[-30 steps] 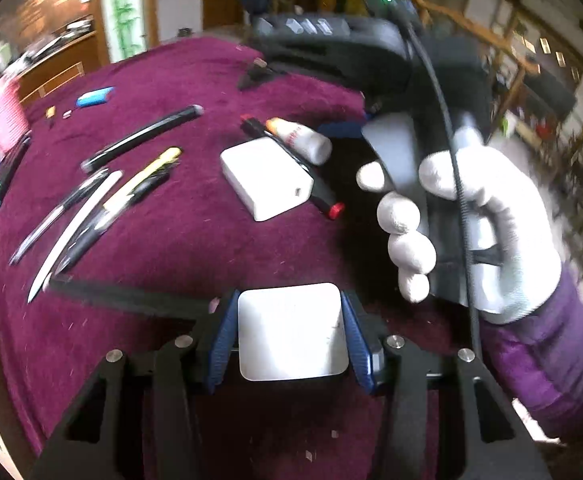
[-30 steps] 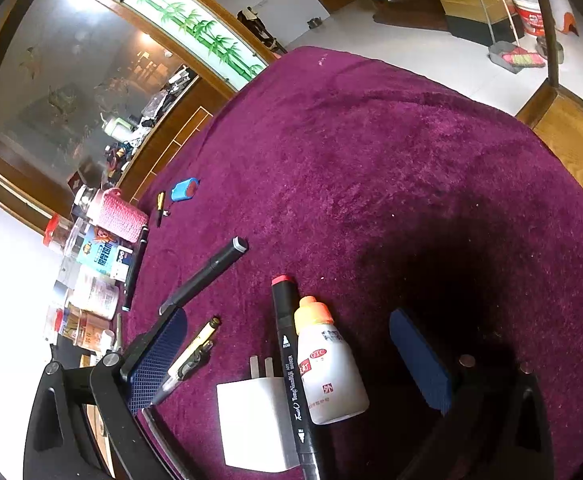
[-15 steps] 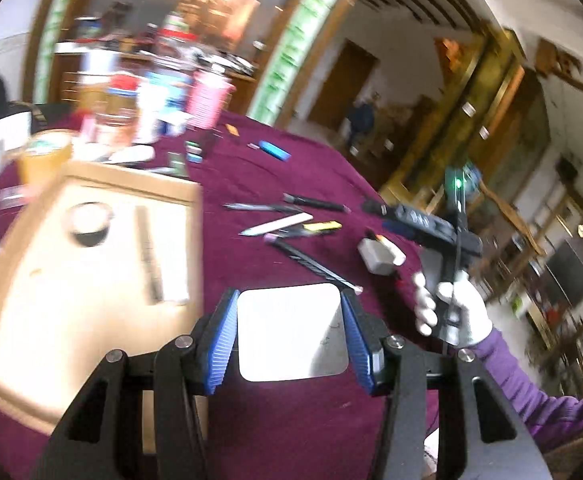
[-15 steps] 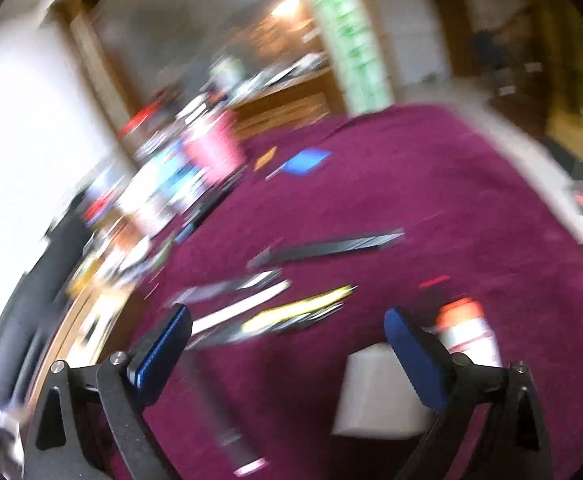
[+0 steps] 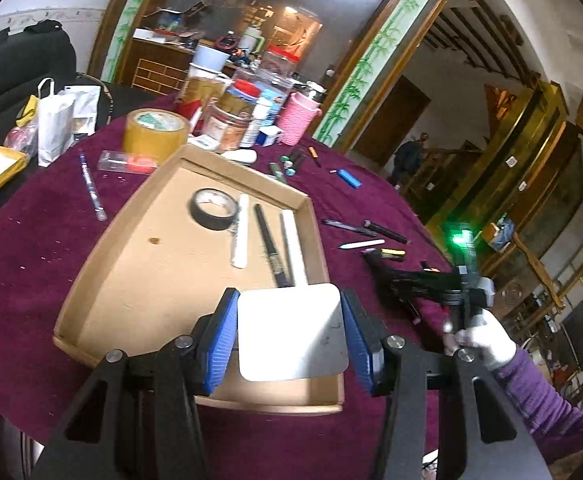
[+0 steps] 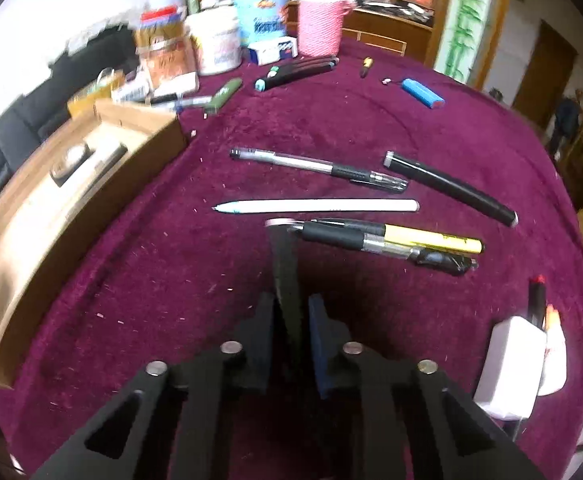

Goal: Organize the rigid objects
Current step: 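Carry the charger into the tray with the left tool while the right grasps and places a black marker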

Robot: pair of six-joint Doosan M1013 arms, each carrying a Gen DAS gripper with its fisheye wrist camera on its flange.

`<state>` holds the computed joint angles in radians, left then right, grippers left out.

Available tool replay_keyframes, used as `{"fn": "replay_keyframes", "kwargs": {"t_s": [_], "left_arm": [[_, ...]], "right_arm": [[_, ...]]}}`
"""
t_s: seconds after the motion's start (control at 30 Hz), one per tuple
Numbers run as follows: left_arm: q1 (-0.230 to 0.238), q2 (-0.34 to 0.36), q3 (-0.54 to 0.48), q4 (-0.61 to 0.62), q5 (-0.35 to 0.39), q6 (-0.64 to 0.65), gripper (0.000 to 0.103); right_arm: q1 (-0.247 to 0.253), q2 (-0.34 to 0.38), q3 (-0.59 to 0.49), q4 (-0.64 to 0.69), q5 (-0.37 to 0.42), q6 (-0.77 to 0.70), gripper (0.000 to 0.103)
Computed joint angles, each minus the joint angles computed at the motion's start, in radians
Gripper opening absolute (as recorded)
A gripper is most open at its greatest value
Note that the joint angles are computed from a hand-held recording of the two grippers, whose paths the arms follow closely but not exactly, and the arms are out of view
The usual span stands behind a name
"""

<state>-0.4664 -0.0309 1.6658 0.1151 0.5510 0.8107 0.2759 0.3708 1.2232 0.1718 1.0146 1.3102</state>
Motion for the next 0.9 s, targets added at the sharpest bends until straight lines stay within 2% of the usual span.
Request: {"fn": "replay_keyframes", "kwargs": {"t_s": [0.17, 0.27, 0.37, 0.47, 0.57, 0.7, 0.83, 0.9], "left_arm": [[0.030, 0.037, -0.043, -0.006, 0.073, 0.068, 0.050], [0.066, 0.073, -0.084, -0.068, 0.117, 0.116, 0.049], [0.089, 0.123, -0.146, -0.059, 0.195, 0.118, 0.049], [0.104, 0.174, -0.210, -0.050, 0.283, 0.116, 0.050], [0.131, 0.236, -0.278, -0.083, 0.375, 0.125, 0.050], [0.153, 0.285, -0.322, -0.122, 0.440, 0.116, 0.050], [0.155, 0.315, -0.355, -0.090, 0.476, 0.078, 0.050], [0.164, 0.321, -0.360, -0.098, 0.471, 0.056, 0.053]], "right_arm": [[-0.029, -0.033, 0.012, 0.180, -0.009, 0.001, 0.016], [-0.035, -0.041, 0.004, 0.301, -0.004, -0.032, 0.016], [-0.037, -0.037, -0.017, 0.427, 0.032, -0.065, 0.016], [-0.025, -0.004, -0.063, 0.522, 0.105, -0.046, 0.017], [0.000, 0.030, -0.098, 0.557, 0.142, -0.005, 0.017], [0.043, 0.070, -0.142, 0.546, 0.171, 0.058, 0.017], [0.073, 0.114, -0.190, 0.533, 0.212, 0.099, 0.017], [0.084, 0.132, -0.212, 0.529, 0.236, 0.117, 0.017]]}}
